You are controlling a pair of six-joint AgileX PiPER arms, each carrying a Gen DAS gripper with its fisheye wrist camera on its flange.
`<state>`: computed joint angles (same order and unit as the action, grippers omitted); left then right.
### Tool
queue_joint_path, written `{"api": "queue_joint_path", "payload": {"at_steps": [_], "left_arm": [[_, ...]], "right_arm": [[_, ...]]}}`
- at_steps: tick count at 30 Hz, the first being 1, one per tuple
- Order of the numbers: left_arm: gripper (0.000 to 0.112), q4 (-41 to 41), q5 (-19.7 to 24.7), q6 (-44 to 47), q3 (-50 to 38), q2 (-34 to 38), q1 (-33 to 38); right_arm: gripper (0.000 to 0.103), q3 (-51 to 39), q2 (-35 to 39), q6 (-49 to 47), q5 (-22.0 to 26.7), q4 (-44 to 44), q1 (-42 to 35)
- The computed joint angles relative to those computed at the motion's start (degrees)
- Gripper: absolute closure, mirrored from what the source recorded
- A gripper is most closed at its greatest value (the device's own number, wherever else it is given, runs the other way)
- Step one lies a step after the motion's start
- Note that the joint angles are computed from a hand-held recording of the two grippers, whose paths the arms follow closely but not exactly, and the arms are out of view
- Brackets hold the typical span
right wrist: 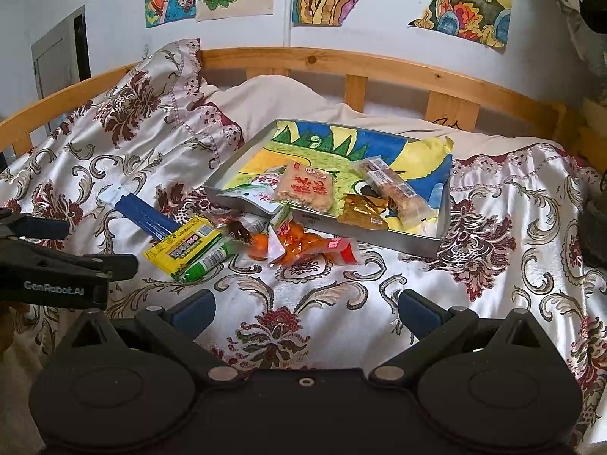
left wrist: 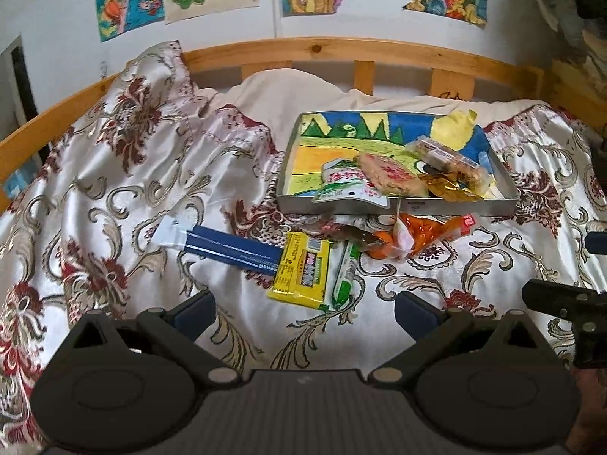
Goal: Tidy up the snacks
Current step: 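Raise both tools back from the tray over the remaining snacks, then lower right tool onto red-printed spicy snack bag beside the tray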
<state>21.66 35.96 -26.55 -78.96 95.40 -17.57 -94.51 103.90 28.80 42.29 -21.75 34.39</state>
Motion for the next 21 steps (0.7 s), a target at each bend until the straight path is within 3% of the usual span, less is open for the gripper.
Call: {"api": "queue_joint_path", "payload": {"at_steps": [4, 7, 15, 21], "left_arm": [[0.010, -9.5, -0.4, 14.1, -3.2, 2.4, 1.9], [0.010, -13.3, -1.6, 19.7, -4.9, 4.0, 2.7], [0.010, -20.5, -1.0, 30.0, -11.4, 10.5, 4.9], [0.010, -18.9, -0.2, 30.5, -15.8, 14.9, 5.6]], "right_arm": [[0.001, -1.3, 0.2, -6.3, -0.1, 6.7, -1.6], [0.001, -2.2, 0.5, -10.1, -0.7, 9.4, -2.6], [0.001, -12.1, 6.7, -20.9, 2.8, 15.7, -6.7], [0.001, -20.1, 12.6, -25.6, 5.3, 24.2, -11.4]]}}
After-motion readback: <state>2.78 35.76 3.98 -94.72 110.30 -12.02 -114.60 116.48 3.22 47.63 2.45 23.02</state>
